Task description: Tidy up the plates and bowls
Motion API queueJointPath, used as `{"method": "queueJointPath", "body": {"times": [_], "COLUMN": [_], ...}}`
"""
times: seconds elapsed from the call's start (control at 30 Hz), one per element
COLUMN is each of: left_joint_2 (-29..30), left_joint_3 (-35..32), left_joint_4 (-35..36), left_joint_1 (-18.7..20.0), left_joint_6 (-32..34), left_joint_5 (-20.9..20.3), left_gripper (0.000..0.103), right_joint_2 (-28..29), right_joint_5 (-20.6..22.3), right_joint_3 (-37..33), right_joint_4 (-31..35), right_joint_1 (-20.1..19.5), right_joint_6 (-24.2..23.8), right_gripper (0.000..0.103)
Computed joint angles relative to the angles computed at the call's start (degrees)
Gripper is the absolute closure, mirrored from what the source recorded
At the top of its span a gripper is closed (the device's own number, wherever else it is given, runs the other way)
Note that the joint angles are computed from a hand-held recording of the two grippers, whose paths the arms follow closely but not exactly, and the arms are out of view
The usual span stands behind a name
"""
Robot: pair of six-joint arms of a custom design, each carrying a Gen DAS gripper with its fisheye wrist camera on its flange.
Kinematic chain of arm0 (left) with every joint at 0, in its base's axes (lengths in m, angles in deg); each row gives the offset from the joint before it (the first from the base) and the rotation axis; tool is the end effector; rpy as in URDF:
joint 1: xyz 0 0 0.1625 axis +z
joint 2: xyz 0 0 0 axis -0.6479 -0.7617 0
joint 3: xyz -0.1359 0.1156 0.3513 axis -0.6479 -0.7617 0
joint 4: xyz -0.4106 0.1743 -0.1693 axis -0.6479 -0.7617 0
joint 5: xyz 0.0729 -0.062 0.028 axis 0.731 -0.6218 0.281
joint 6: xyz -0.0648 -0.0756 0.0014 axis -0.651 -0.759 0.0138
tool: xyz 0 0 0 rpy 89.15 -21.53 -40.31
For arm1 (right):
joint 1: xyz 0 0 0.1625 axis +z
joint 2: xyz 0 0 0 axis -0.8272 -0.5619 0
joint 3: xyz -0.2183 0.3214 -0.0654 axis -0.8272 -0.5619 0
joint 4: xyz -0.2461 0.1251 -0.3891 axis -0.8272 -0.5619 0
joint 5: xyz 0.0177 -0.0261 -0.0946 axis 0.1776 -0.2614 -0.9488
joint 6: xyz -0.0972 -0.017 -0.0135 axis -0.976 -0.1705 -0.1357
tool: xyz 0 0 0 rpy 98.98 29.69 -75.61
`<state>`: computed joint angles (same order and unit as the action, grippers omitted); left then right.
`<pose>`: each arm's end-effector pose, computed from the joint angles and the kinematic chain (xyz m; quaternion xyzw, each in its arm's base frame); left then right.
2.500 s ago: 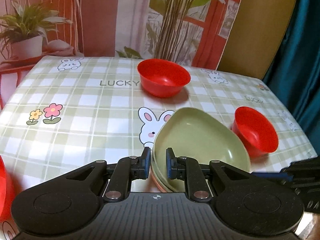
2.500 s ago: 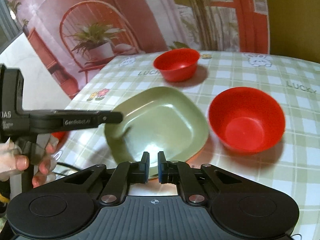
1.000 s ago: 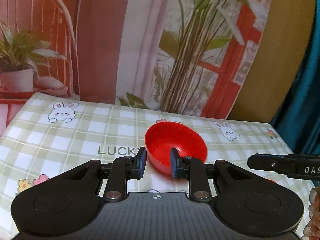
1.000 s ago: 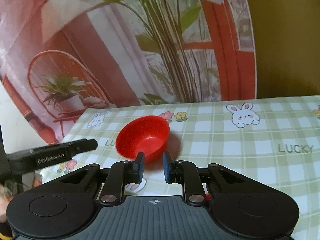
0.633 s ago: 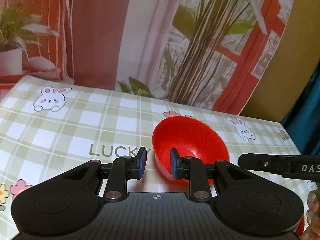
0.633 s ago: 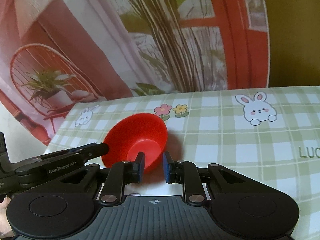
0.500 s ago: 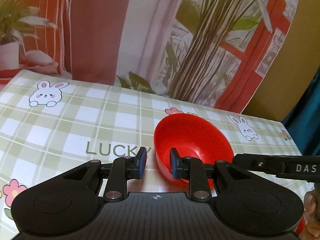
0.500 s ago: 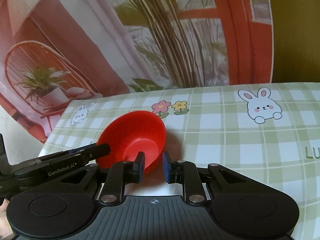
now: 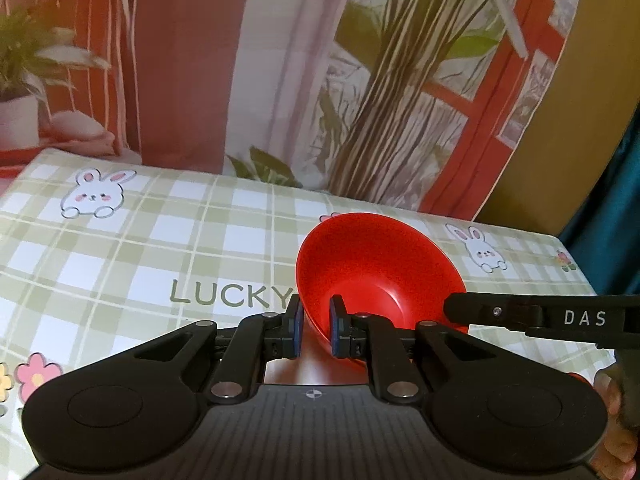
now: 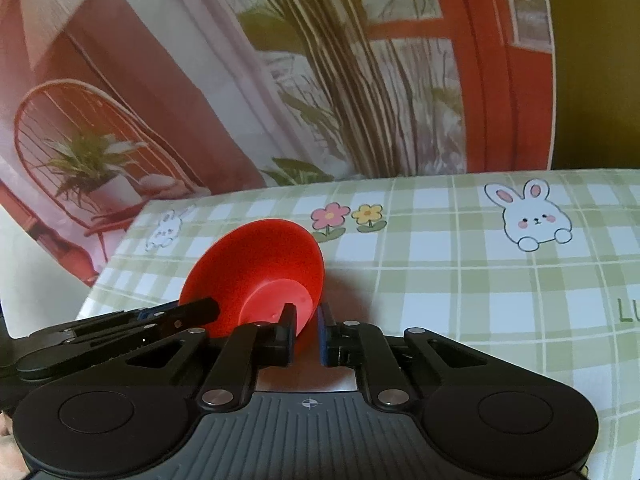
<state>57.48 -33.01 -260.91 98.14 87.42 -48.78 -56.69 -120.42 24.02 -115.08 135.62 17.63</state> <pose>-0.2780 -0.8114 -0.1232 0.1512 0.8766 -0.3941 0.2313 -0.0228 -0.8307 0.2407 0.1401 -0.9304 0.3028 0.1517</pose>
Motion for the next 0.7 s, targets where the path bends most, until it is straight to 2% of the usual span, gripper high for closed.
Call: {"method": "queueJointPath", "body": {"times": [0.27,0.53,0.7], "left_joint_2": [-2.8,-6.41,-6.98], "left_joint_3": [5.89,14.07,16.79], "left_joint_4": [-5.32,-9.45,-10.43], "left_joint_1": [-3.41,-6.44,-8.03], "left_joint_6": [0.74,-2.36,-3.82], "left_joint_5": [3.89,6.7,7.68], "left_gripper": [0.088,0.088,0.088], "right_joint_2": [-6.37,-13.0,-16.69], "right_joint_5": [3.34,7.57,9.34], "right_joint_3": [8.28,16.72,21.49], "right_joint_4": [-6.13,-9.94,-12.02], "right_joint_1": [0.01,-1.15,-2.38], "right_joint_6": [-1.2,-1.77,-2.03], "right_gripper": [0.093,0.093,0.093]}}
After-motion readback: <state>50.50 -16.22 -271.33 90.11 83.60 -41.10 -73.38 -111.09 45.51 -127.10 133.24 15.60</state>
